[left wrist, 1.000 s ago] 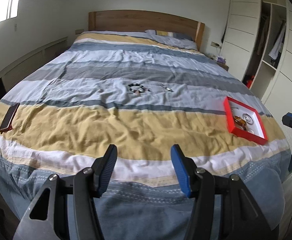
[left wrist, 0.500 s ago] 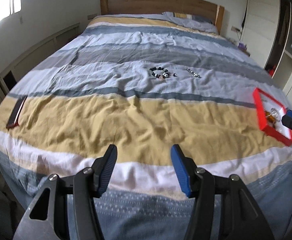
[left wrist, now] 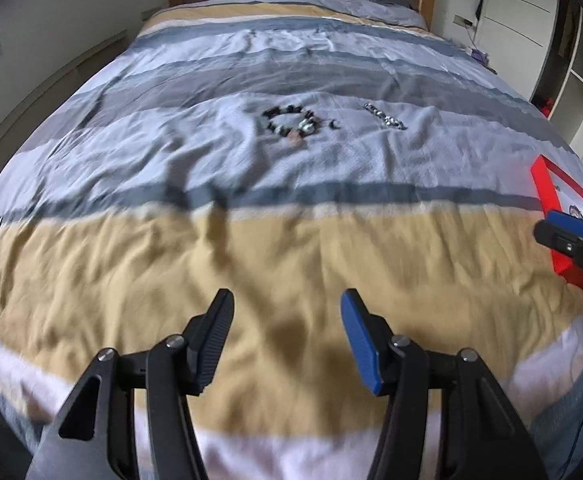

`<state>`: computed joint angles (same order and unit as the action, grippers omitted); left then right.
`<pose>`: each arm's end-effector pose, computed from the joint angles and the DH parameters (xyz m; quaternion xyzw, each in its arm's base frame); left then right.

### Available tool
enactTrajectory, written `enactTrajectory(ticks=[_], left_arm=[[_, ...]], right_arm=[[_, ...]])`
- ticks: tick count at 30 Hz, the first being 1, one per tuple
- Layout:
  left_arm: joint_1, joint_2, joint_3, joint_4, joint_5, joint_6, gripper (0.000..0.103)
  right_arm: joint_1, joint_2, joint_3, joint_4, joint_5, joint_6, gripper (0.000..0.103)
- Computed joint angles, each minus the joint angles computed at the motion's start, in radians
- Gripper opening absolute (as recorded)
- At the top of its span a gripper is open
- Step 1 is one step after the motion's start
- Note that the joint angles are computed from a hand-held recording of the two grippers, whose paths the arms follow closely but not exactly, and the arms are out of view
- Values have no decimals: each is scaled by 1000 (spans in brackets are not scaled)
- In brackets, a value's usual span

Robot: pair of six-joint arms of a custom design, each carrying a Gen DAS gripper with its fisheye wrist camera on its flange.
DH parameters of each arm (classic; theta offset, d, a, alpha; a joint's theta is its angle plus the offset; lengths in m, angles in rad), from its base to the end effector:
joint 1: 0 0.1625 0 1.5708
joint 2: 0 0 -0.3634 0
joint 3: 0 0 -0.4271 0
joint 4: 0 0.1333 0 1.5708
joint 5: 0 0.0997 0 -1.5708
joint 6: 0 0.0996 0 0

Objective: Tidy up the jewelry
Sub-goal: 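Withdraw both open tools from the box toward the beaded bracelet and watch, then grasp the beaded tassel bracelet with the left tool while the right tool grasps the silver watch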

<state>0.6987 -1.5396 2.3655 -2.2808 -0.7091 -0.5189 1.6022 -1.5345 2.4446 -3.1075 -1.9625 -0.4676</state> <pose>-0.1661 -0.4123 0.1358 0.1832 0.8887 -0.2268 0.3538 0.1081 -0.4068 0.1723 0.1723 -0.9191 0.2551 0.2462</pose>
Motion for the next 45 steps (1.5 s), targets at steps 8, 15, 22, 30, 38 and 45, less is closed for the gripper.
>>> enactTrajectory(ticks=[8,15,22,30,38,45], left_arm=[[156,297,-228,-352,-48,372,54],[256,493,-441,-449,-65,527,54],[310,586,-530,-484,-82,625,54],[345,613,-557,-528,-147,663,60],[358,655,-604,-535,-168,701,60],[369,657,-612,-544,-198,701,59]], right_arm=[[3,224,-198,-13,34,-72,66],[13,388,-373,-9,35,-115,66],[15,525,-514,20,26,-143,66],[4,621,-599,27,1,-153,49],[-15,641,-618,8,22,-155,34],[-14,661,-638,-21,19,-165,32]])
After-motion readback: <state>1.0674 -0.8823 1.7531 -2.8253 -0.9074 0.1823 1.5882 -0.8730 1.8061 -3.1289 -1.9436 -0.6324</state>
